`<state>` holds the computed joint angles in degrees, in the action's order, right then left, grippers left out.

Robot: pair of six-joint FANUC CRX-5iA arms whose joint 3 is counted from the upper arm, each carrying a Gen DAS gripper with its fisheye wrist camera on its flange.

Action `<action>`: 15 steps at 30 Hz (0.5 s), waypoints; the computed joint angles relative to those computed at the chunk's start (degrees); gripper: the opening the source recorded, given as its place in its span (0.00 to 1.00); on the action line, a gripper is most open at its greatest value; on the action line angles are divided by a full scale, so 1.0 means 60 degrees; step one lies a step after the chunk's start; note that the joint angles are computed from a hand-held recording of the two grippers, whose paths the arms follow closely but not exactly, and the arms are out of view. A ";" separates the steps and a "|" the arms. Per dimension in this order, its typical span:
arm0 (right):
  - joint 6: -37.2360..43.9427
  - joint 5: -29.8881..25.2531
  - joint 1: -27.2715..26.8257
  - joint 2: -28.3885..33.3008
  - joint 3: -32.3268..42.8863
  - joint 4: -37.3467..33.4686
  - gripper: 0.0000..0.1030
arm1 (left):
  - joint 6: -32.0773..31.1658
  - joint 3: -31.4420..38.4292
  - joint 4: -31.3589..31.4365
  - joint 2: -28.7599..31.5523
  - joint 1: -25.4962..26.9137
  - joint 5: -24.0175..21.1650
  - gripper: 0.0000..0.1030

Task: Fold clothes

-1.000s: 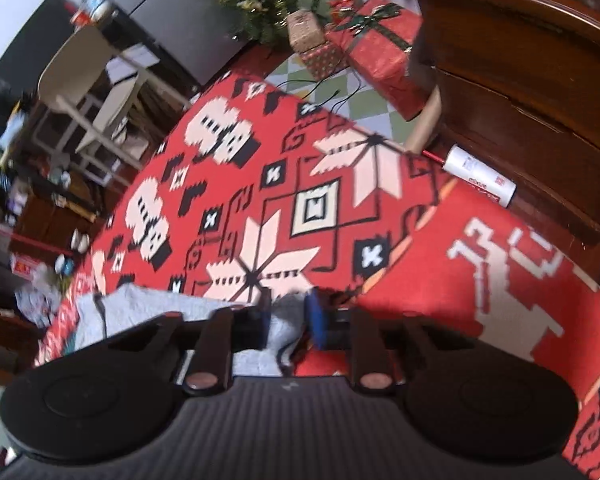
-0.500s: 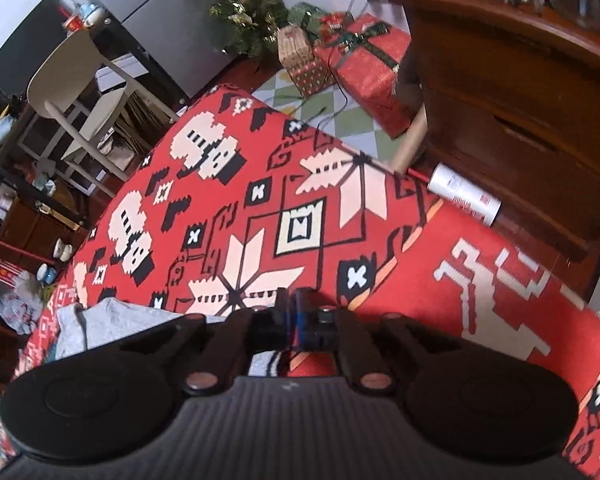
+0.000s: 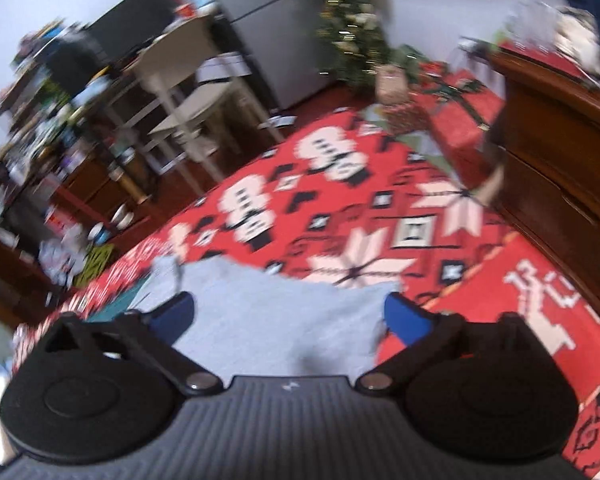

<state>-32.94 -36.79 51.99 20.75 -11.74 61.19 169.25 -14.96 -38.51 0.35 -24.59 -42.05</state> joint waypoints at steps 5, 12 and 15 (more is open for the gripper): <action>0.1237 -0.0449 0.0483 0.0485 0.0643 -0.0366 0.99 | 0.0714 0.0494 -0.1411 0.0334 -0.0900 -0.0831 0.63; 0.1000 -0.2226 0.1021 0.1131 0.1159 0.0522 0.99 | 0.1954 0.0527 -0.3608 0.0435 -0.1990 -0.1188 0.88; 0.1656 -0.2708 0.1112 0.1339 0.1394 0.0573 0.99 | 0.1928 0.0340 -0.4142 0.0380 -0.2106 -0.0749 0.91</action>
<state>-23.00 -53.04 58.66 28.78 -3.38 64.62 180.82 -12.92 -63.36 2.63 -37.23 -46.55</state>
